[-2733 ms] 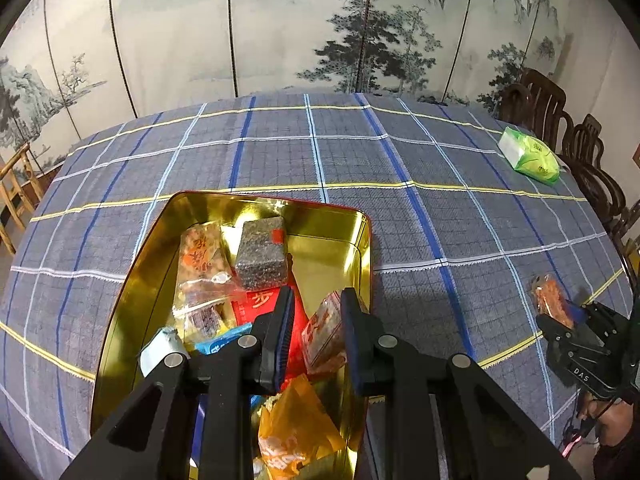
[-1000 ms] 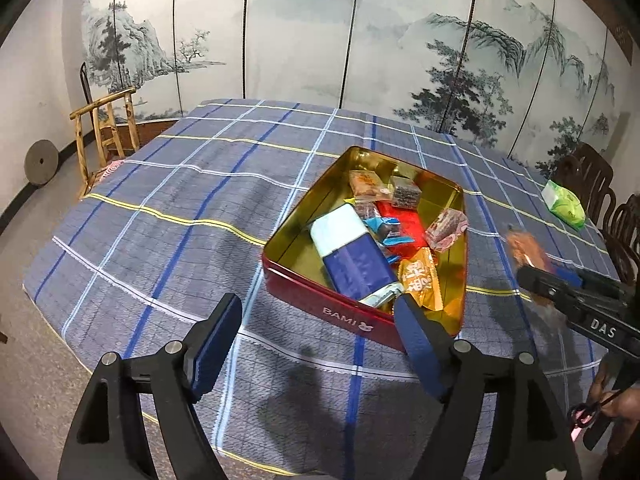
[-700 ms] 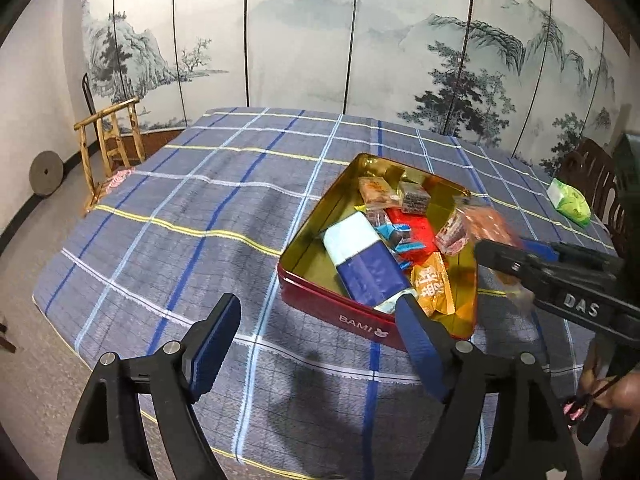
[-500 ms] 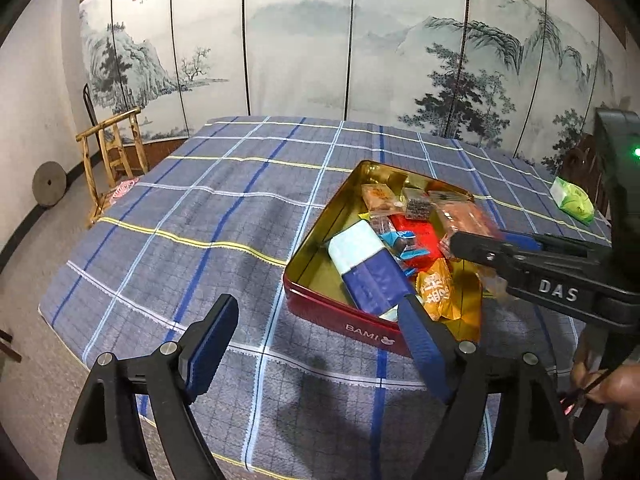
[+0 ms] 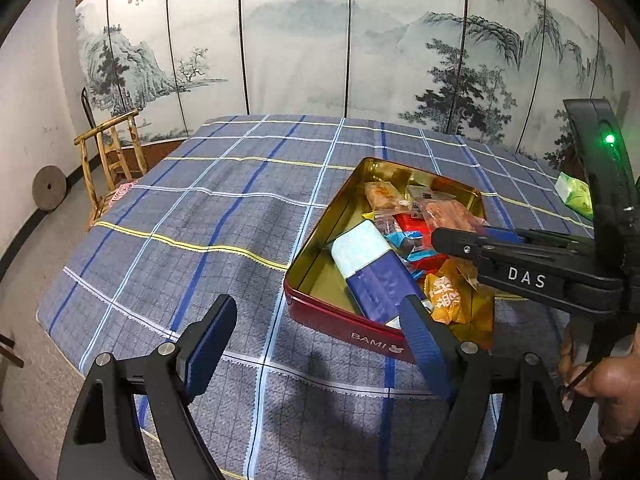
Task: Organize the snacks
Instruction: 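Carry the orange cookie bag over the tin with the right tool, then lower the orange cookie bag into the tin and open the right tool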
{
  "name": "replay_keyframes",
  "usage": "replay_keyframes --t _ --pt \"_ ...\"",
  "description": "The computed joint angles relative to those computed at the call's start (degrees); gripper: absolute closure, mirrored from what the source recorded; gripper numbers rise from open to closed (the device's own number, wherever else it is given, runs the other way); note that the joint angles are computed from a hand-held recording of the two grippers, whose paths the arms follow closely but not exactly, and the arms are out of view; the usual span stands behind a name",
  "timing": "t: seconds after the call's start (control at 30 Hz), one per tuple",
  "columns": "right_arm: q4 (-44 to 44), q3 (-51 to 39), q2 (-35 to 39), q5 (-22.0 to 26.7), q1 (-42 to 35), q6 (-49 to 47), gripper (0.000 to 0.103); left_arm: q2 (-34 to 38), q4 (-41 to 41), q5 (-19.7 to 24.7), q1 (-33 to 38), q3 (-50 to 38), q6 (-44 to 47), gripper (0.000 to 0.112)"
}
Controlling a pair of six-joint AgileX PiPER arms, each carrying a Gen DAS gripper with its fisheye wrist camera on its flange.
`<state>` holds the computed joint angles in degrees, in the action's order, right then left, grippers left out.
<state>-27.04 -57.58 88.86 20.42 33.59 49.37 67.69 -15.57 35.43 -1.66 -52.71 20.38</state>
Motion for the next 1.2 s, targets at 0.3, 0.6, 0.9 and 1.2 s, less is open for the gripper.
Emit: replay_keyframes --t 0.3,0.6,0.9,1.2 --pt "3.09 -1.71 2.40 -0.84 -0.93 -3.12 0.062 1.44 1.20 -1.72 -0.77 0.27 -0.70 0.028" --pt "6.60 -4.41 5.01 -1.10 -0.95 -7.21 0.062 3.26 1.56 -2.34 -0.77 -0.05 -0.98 0.027" --pt "9.39 -7.12 7.47 -0.69 -0.70 -10.34 0.062 4.39 1.42 -2.62 -0.38 -0.32 -0.65 0.027" --pt "12.04 -9.39 9.38 0.26 -0.85 -13.69 0.061 4.76 0.94 -2.39 0.04 -0.57 -0.16 0.027"
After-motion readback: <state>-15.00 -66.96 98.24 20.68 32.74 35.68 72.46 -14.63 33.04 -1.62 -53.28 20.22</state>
